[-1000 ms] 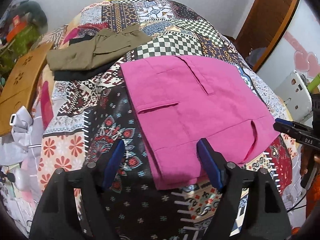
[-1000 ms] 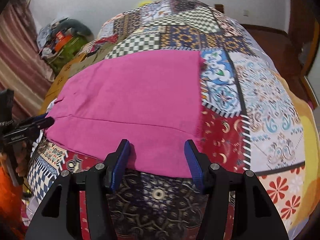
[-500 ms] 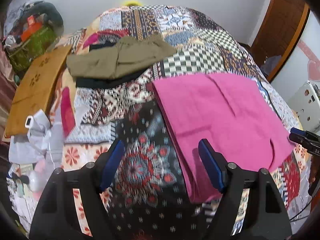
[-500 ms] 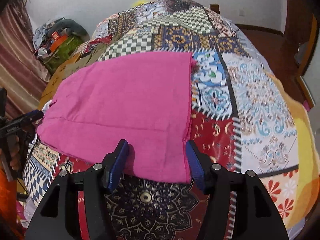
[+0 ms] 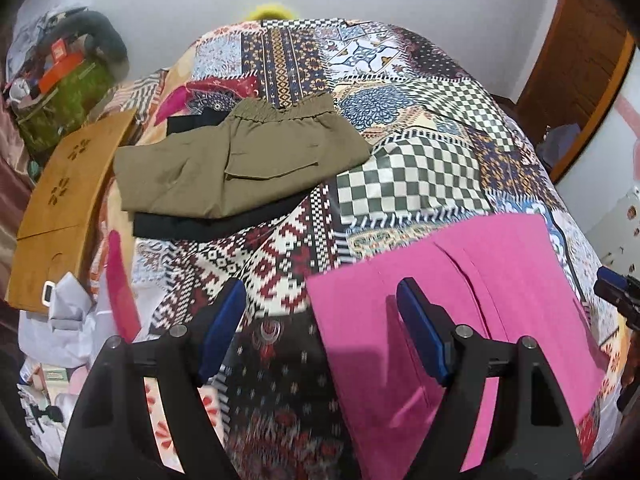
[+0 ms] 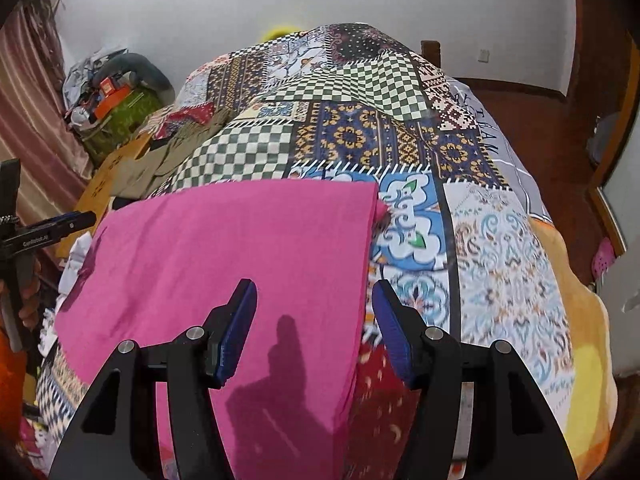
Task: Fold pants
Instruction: 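Move both tools to the folded edge of the pink pants, then close both tools on the folded edge of the pants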
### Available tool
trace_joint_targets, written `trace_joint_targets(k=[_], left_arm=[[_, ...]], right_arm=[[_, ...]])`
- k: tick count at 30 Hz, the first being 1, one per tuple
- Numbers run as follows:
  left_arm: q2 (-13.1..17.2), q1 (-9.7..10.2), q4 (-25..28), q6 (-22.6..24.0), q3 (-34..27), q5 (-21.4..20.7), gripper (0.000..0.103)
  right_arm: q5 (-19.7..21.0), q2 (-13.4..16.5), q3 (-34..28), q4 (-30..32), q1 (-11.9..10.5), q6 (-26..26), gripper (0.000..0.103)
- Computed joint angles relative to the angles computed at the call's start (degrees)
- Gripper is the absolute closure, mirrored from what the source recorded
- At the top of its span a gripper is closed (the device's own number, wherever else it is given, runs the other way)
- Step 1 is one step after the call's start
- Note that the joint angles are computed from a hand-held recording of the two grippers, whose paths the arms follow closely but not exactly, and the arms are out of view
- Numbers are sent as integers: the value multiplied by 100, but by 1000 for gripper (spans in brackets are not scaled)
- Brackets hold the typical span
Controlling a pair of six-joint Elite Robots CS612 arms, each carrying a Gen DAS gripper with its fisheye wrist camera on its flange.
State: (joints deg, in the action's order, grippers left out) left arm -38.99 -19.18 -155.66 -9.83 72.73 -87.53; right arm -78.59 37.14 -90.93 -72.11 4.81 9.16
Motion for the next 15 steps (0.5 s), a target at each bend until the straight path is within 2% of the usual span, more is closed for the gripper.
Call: trace_joint_targets(k=[5, 9, 12, 13, 14, 15], left_arm=[[279, 19, 306, -98, -400, 22, 25], [437, 48, 559, -172, -558, -291, 26], [472, 93, 472, -179, -564, -657, 38], [486, 125, 488, -175, -594, -888, 49], [500, 148, 527, -206, -624, -1055, 54], [506, 149, 524, -236, -632, -1070, 54]], right_arm=[[-27, -87, 345, -209, -29, -125, 47], [-127, -158, 693, -368, -51, -187, 43], [-115, -215, 957, -435, -73, -135, 43], [-98, -230, 1034, -447, -77, -127, 43], [-57, -239, 1084, -452, -84, -134, 44], [19, -233, 1121, -505, -96, -112, 44]])
